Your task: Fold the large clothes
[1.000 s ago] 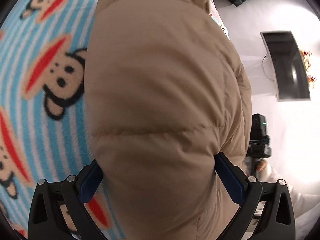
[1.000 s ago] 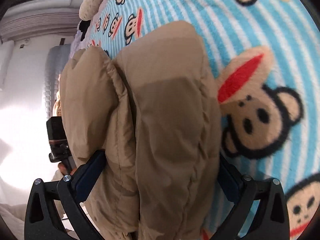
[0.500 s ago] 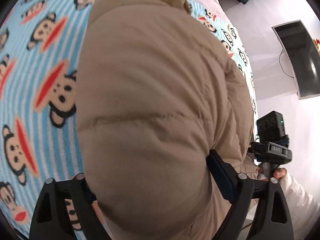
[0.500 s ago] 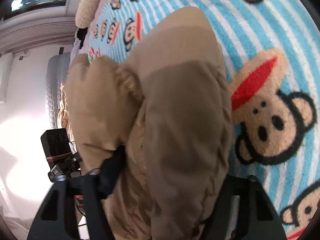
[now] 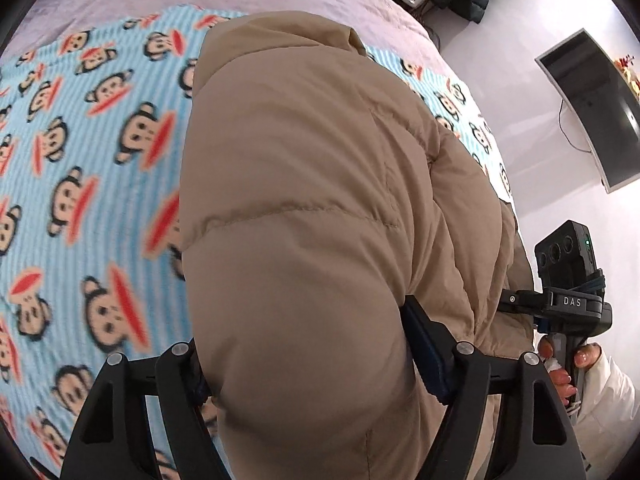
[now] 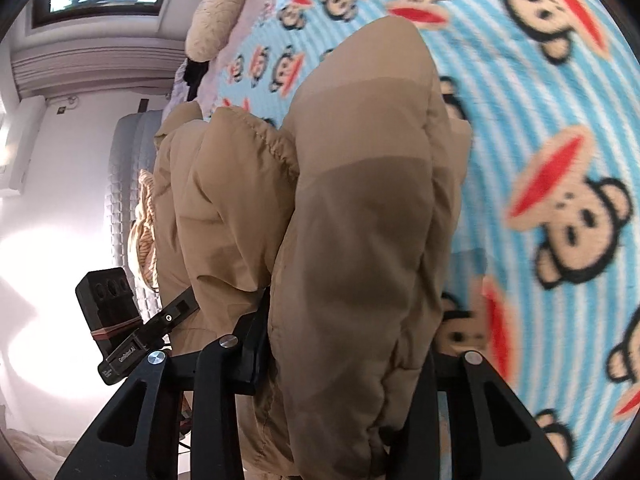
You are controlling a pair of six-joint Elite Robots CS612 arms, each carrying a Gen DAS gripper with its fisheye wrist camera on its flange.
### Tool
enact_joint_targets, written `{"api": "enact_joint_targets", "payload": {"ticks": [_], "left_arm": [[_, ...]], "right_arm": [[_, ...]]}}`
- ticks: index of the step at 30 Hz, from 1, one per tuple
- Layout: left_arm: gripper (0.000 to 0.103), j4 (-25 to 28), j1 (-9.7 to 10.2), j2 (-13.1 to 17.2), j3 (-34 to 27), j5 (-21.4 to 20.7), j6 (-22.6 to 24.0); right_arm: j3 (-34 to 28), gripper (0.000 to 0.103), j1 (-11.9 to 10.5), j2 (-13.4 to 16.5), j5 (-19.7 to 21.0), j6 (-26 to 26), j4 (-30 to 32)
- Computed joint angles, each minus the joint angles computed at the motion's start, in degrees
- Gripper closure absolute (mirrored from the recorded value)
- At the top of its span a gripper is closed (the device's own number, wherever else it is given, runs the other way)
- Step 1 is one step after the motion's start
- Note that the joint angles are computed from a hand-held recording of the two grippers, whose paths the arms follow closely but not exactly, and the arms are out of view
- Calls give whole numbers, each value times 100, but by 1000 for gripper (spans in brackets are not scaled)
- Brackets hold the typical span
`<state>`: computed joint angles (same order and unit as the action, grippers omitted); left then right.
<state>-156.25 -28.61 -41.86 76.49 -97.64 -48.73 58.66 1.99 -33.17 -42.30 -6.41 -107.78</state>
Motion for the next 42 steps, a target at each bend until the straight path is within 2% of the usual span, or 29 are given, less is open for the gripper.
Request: {"api": "enact_joint_targets", "payload": {"ticks": [3, 8, 10, 14, 18, 22, 25, 29, 31, 35, 39, 42], "left_arm": [[25, -172, 168, -148, 302, -28, 144], [25, -347, 511, -409, 795, -155, 490], [25, -341, 661, -503, 954, -119, 620], [25, -308, 954, -659, 1202, 77, 793], [25, -395, 1210, -662, 1326, 179, 867], [25, -476, 1381, -565, 1366, 289, 918], [25, -427, 1447, -442, 1335, 476, 1003], [16, -653, 1580, -273, 1413, 299, 749], [12, -750, 1600, -234, 1445, 313, 696], [11, -768, 1571, -215, 1449, 455, 843], [11, -799, 1558, -208, 1457, 490, 824], [11, -811, 1571, -193, 1453, 479, 835]], "right_arm": [[11, 64, 133, -13, 25, 150, -225], [-58, 64, 467, 58, 30, 709, -805], [-156, 64, 608, 136, 69, 875, -939], [-669, 64, 927, 486, 192, 1154, -999], [-1315, 64, 1191, 884, 286, 1416, -1041], [-1967, 64, 1379, 1279, 265, 1673, -986], [-2335, 64, 1471, 1498, 136, 1773, -880], [-2685, 61, 1574, 1675, -244, 1865, -680], [-2696, 57, 1601, 1662, -449, 1925, -624], [-2686, 50, 1688, 1536, -1090, 1802, -419], [-2039, 50, 1692, 1072, -1665, 1798, -813], [-1430, 50, 1716, 638, -2190, 1805, -1382]]}}
